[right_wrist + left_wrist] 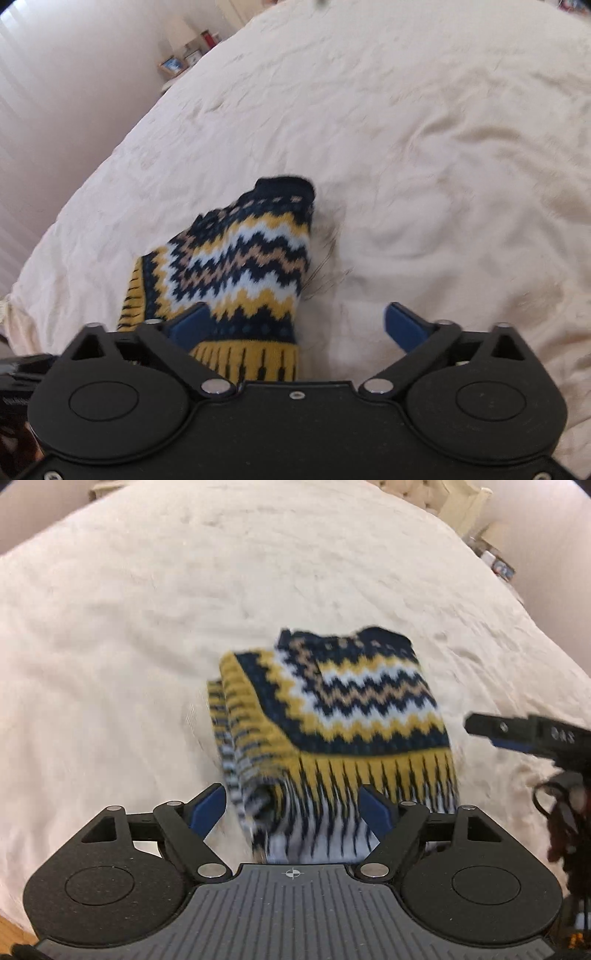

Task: Fold small clothes

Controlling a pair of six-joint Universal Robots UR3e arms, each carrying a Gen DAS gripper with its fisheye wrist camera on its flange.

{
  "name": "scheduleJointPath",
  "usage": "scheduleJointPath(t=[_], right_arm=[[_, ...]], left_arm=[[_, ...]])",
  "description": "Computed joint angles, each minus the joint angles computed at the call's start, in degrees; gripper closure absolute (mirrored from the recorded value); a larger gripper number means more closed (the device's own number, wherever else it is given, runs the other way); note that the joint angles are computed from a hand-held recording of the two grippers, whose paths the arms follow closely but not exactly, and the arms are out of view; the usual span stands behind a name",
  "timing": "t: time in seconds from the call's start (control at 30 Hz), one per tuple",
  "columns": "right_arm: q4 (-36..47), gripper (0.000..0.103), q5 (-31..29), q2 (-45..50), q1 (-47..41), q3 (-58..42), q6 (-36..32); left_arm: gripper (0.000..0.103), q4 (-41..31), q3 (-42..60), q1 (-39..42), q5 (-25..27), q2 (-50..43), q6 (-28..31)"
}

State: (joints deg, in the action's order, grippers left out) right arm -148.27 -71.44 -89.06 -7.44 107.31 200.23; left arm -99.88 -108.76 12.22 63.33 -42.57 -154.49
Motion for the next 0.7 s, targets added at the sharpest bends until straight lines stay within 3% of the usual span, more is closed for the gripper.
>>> scheduleJointPath(t=[0.17, 0.3, 0.6, 0.7], right_arm=[[1.28, 0.000, -6.00, 1.76, 2.39, -3.04, 0.46], [-0.05, 0.000, -5.68, 3.44, 2.89, -4.00, -0.81], [11.08, 0.001, -12.34, 15.17, 9.02, -15.45, -8.07], [11.63, 0.001, -11.96, 15.62, 8.86, -15.80, -7.56]], left_arm=[[0.025, 18.39, -3.19, -10.00, 7.36, -9.29, -11.41], [0.025, 24.77, -4.86, -13.56, 12.31, -14.16, -15.91], [0.011, 27.15, -7.48, -14.63, 15.85, -17.39, -18.13], [0.010, 26.73, -7.34, -14.17, 15.45, -17.85, -18.09]])
